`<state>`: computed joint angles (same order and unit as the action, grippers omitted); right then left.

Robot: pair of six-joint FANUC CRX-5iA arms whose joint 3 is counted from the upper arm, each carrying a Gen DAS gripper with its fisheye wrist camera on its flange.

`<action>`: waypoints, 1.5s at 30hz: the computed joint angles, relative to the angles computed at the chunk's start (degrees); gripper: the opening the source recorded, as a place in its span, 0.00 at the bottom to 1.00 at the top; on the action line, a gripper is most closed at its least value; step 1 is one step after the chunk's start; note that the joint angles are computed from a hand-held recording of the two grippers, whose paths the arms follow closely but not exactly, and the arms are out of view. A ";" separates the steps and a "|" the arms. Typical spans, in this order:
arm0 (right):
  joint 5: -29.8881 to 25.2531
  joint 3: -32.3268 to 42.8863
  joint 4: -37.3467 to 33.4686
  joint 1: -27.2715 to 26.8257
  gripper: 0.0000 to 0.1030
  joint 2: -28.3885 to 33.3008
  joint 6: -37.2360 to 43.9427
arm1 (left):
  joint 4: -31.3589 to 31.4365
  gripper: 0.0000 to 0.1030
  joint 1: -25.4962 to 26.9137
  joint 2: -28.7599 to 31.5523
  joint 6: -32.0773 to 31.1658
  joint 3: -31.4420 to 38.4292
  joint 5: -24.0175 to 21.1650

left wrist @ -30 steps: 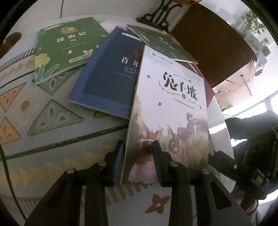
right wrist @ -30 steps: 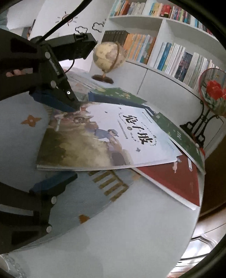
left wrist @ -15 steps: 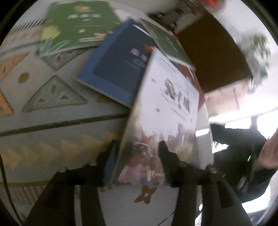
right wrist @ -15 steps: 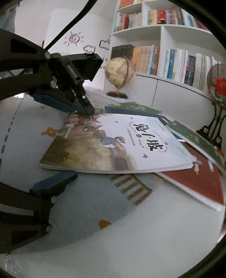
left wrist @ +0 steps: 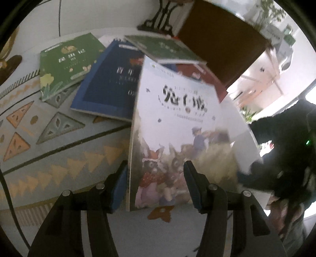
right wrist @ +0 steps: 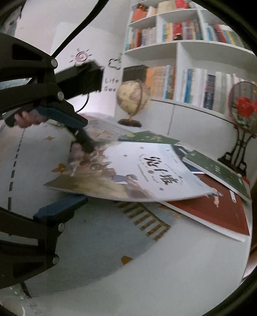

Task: Organize books
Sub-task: 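Lift the white book with both grippers and turn it upright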

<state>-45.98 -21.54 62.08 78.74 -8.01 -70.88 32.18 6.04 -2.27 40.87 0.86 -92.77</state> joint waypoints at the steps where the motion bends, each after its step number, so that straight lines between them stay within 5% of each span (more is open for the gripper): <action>1: -0.88 1.16 -1.90 0.35 0.67 0.59 2.29 | 0.44 0.51 0.08 -0.07 -0.06 0.04 -0.16; 5: -6.27 9.56 -15.81 0.99 0.67 4.25 18.67 | 1.59 0.50 0.00 -0.35 -1.10 -0.28 -3.41; 8: -11.10 16.20 -24.16 0.80 0.66 7.95 31.67 | 1.19 0.38 -1.70 -1.56 0.54 -2.42 -3.37; 13: -15.01 17.94 -23.61 1.89 0.63 9.43 32.54 | 0.52 0.38 -1.21 -0.11 7.66 -3.36 -4.19; 16: -15.43 18.36 -23.09 2.10 0.63 9.97 31.66 | -0.85 0.33 -1.06 -1.91 5.11 -3.84 -2.45; 25: -12.98 12.61 -17.41 3.37 0.61 7.41 19.93 | 3.57 0.19 1.35 -1.80 11.36 -4.46 -0.89; 31: -5.92 8.50 -14.88 3.28 0.61 5.26 11.64 | 12.17 0.11 4.24 3.56 29.26 -7.90 -7.23; 38: -0.74 1.70 -3.93 2.39 0.62 3.18 -6.56 | 13.05 0.08 3.41 2.38 28.69 -8.34 -7.34; 45: 2.10 0.13 -1.19 2.06 0.63 2.69 -10.75 | 15.94 0.07 3.95 2.25 33.53 -11.63 -10.18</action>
<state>-43.89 -21.40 60.89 80.80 -5.33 -81.64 48.12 9.99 -0.02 74.41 -10.77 -102.95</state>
